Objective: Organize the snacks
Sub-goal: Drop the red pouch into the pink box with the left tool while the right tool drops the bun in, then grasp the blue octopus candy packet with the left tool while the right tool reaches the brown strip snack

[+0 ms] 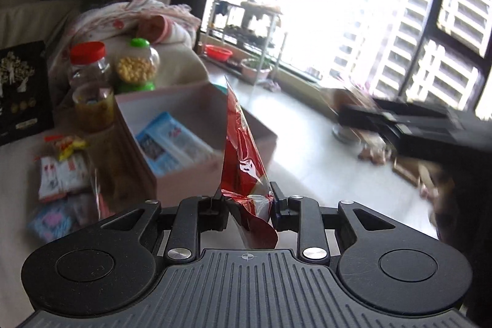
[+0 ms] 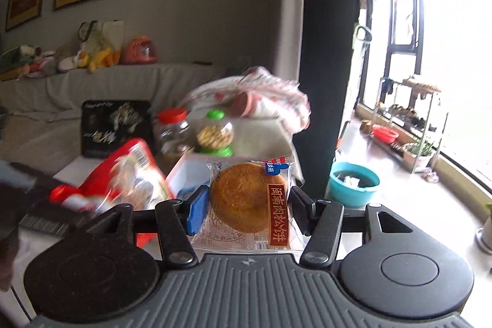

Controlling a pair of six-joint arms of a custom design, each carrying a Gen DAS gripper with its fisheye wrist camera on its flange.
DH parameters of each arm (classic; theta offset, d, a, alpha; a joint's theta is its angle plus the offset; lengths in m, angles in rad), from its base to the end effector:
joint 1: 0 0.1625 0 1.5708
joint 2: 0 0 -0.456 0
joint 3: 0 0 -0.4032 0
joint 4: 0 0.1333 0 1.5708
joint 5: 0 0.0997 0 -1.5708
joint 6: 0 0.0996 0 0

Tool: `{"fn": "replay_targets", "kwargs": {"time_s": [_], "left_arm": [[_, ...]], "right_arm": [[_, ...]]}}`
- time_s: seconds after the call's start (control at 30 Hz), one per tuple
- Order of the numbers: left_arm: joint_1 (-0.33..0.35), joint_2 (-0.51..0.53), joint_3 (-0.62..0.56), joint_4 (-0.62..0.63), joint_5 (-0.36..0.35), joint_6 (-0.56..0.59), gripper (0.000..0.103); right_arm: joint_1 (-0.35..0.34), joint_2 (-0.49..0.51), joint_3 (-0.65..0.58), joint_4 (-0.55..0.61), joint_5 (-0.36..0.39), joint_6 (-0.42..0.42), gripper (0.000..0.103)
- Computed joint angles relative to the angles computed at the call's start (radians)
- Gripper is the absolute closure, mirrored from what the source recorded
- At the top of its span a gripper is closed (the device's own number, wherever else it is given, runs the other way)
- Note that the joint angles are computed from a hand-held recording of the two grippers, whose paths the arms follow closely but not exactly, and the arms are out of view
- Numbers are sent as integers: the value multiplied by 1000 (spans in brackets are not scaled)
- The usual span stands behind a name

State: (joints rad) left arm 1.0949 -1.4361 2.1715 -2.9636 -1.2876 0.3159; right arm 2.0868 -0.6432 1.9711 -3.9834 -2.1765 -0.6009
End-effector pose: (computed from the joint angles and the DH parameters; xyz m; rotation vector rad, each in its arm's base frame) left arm -0.0847 -0.5161 0.3291 0.9397 2.5960 -0.9690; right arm 0.3532 -0.4674 0.0945 0.8130 -2.0818 1.2932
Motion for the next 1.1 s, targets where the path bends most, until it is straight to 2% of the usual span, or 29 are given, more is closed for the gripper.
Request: {"fn": "replay_targets", "kwargs": {"time_s": [0.13, 0.23, 0.27, 0.3, 0.33, 0.37, 0.5, 0.57, 0.63, 0.77, 0.83, 0.9, 1.0, 1.1], "left_arm": [[48, 166, -185, -10, -67, -73, 73], [104, 312, -334, -38, -180, -167, 72], [121, 357, -382, -18, -192, -218, 72], [128, 388, -414, 8, -171, -260, 70], [133, 409, -432, 26, -149, -284, 63], [139, 418, -439, 31, -143, -288, 61], [167, 361, -380, -68, -200, -273, 60], [179, 305, -331, -131, -196, -264, 60], [188, 248, -281, -183, -151, -239, 60], [210, 153, -199, -212, -17, -178, 60], [227, 118, -163, -214, 24, -160, 60], [245, 86, -129, -215, 69, -142, 60], [261, 63, -82, -276, 135, -104, 60], [304, 70, -91, -285, 92, -143, 60]], "right_arm": [[-21, 1, -59, 40, -4, -25, 47], [-39, 16, -115, 79, -20, -32, 47], [-43, 22, -132, 91, -30, -27, 47], [-48, 25, -147, 108, -37, -15, 47], [-53, 27, -156, 125, -40, 0, 47], [-58, 24, -161, 146, -39, 18, 47], [-75, 21, -189, 235, -22, 78, 47], [-85, 33, -228, 303, -1, 115, 47], [-97, 48, -281, 398, 27, 173, 47], [-127, 113, -435, 560, 96, 279, 46], [-130, 153, -522, 626, 77, 317, 43], [-123, 186, -576, 636, 39, 317, 41], [-106, 198, -574, 625, 25, 303, 34], [-79, 212, -548, 602, -9, 260, 34]]}}
